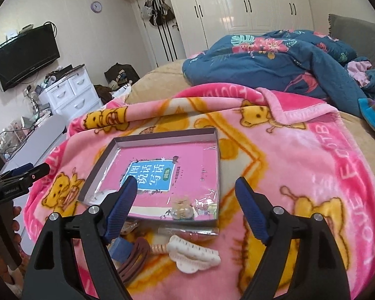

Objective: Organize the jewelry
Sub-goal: 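Lift both open tools away from the grey box, then grasp the yellow rings bag with the left tool while the right tool grasps the brown hair clip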

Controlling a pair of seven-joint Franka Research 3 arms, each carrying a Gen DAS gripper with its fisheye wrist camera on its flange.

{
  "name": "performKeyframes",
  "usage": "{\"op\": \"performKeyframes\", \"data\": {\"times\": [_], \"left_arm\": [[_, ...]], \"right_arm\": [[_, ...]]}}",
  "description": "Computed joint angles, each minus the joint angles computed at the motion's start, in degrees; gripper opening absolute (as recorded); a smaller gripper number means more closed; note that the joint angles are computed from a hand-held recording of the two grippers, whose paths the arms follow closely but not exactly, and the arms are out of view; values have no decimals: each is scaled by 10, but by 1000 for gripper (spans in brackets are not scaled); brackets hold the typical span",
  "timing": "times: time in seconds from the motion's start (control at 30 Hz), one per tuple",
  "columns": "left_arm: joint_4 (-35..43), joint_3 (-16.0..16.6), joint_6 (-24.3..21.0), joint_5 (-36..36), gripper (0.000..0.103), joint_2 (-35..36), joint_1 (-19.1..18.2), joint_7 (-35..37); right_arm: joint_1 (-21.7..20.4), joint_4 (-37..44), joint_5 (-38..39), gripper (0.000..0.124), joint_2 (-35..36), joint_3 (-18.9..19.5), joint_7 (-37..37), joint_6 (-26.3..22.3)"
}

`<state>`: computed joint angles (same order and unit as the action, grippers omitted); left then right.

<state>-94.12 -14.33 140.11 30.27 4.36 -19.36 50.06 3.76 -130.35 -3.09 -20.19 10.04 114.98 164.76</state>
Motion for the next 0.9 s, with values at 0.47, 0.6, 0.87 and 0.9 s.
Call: {"op": "performKeyframes", "data": {"times": [0.47, 0.6, 0.87, 0.9], "left_arm": [[-69, -12, 19, -14, 94, -68, 7, 2], [-88, -16, 23, -19, 94, -84, 10, 4], [-123, -22, 20, -27, 94, -107, 12, 7], [-127, -22, 22, -31, 94, -110, 12, 9]], "right_arm": [[7, -58, 22, 81, -78, 5, -16, -14], [23, -72, 44, 82, -92, -2, -33, -18], [42, -89, 72, 82, -110, 1, -57, -32], [45, -91, 74, 82, -110, 2, -60, -34]]}}
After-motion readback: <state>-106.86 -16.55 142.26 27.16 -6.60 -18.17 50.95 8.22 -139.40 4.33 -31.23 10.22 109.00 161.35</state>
